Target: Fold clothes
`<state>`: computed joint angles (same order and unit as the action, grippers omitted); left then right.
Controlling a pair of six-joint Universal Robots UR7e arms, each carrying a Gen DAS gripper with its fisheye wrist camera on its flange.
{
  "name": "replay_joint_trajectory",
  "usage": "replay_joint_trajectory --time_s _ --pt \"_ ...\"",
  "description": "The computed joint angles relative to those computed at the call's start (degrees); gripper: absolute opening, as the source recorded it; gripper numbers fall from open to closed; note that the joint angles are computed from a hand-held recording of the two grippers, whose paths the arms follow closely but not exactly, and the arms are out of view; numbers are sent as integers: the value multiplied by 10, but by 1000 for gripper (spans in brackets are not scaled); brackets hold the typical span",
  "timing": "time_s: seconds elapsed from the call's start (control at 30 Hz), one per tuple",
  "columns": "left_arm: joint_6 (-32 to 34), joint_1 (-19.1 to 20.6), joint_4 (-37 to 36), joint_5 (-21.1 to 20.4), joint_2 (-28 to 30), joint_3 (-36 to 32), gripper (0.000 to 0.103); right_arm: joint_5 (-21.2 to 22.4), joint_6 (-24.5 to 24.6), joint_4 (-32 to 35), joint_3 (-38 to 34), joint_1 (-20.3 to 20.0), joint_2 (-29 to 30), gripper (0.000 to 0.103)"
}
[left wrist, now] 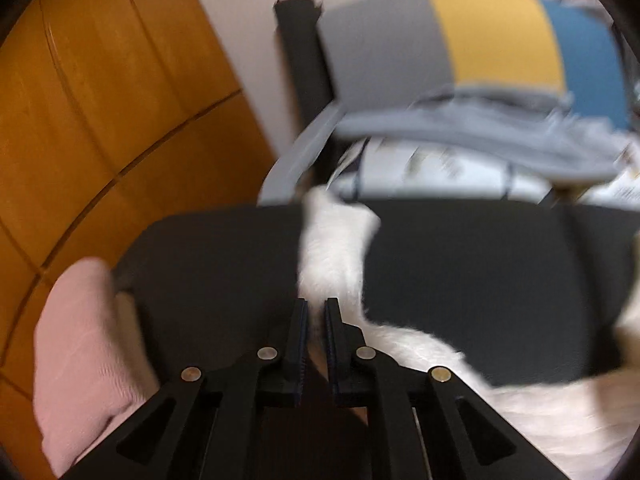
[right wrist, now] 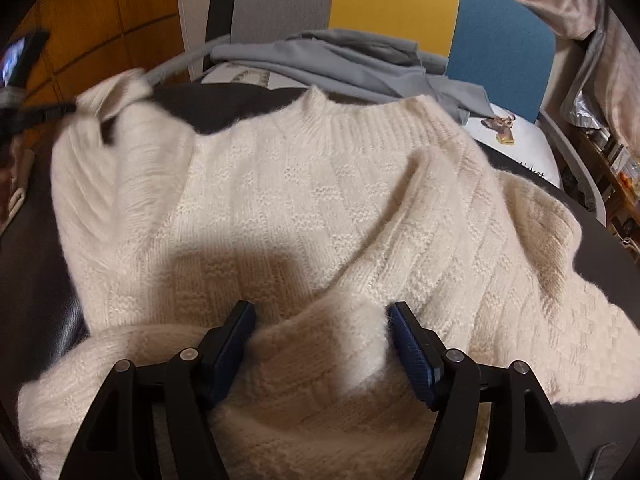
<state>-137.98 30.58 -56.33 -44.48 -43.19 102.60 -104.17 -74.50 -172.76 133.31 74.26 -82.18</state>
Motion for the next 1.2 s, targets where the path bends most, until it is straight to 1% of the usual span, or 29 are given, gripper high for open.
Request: replay_joint_trajectory --time_s 0.03,0.07,0.13,0.17,0.2,0.23,0.27,0.3,0.33,0.4,0.43,0.5,0.53,0.57,0.6,0.63,0.67,0.7,0.77,0.83,0.87,0.9,0.93,0.97,1.0,1.07,1.17,1.2 --pt "-7 6 -4 -18 5 6 5 -10 10 -10 -1 7 8 73" --pt "-13 14 -9 -35 8 13 0 -20 20 -19 -1 14 16 73" --pt "-23 32 -28 -69 2 35 0 -27 44 -39 -2 23 32 75" --pt "-30 38 -43 -82 -5 49 0 -13 51 -36 -6 22 35 78" --pt "-44 34 -70 -88 -27 74 0 1 58 -35 -9 20 40 81" --pt "-59 26 -101 -89 -53 103 0 15 66 -28 -14 18 42 83" --pt "-77 8 -132 -82 -83 135 1 34 75 2 -21 13 29 84" --pt "-95 -12 -138 -81 -97 151 2 54 85 33 -28 9 17 82" --pt "-111 -27 -121 -79 -95 147 2 74 94 64 -36 3 4 82" --pt "-140 -64 -81 -73 -75 131 2 126 118 131 -39 -18 -44 82" --pt "-146 -82 -70 -64 -64 123 2 141 128 167 -40 -29 -71 82" --pt "-118 -110 -101 -20 -48 120 7 160 135 211 -32 -51 -121 82" --pt "-75 -116 -143 5 -39 122 8 183 129 259 -34 -69 -152 81" --pt "-27 -118 -187 28 -29 123 8 187 122 291 -38 -76 -166 75" --pt "31 -112 -228 48 -15 118 8 180 108 316 -33 -83 -187 66" --pt "91 -106 -271 65 0 112 9 172 95 340 -29 -90 -208 65" --pt "137 -97 -289 75 19 96 10 158 94 352 -26 -90 -217 65" --pt "166 -87 -284 74 33 80 10 145 95 365 -24 -90 -225 65" --pt "203 -67 -237 70 70 31 9 129 111 406 -26 -90 -227 65" --pt "236 -48 -183 66 109 -22 15 114 128 447 -28 -90 -227 65" --pt "249 -38 -152 63 126 -48 15 107 137 463 -28 -90 -226 60" --pt "252 -26 -114 58 134 -67 16 101 150 456 -25 -86 -216 48" --pt "245 -15 -81 54 135 -77 16 107 153 445 -22 -83 -206 37" --pt "238 -3 -48 50 136 -88 16 113 157 435 -19 -81 -196 23" --pt "230 8 -24 46 135 -94 16 120 160 426 -17 -80 -186 19" --pt "209 22 -23 42 115 -77 16 150 165 441 -25 -82 -182 17" --pt "186 42 -1 52 104 -70 16 185 137 446 -39 -83 -197 15" --pt "183 44 6 55 100 -66 14 196 129 448 -45 -83 -200 14"
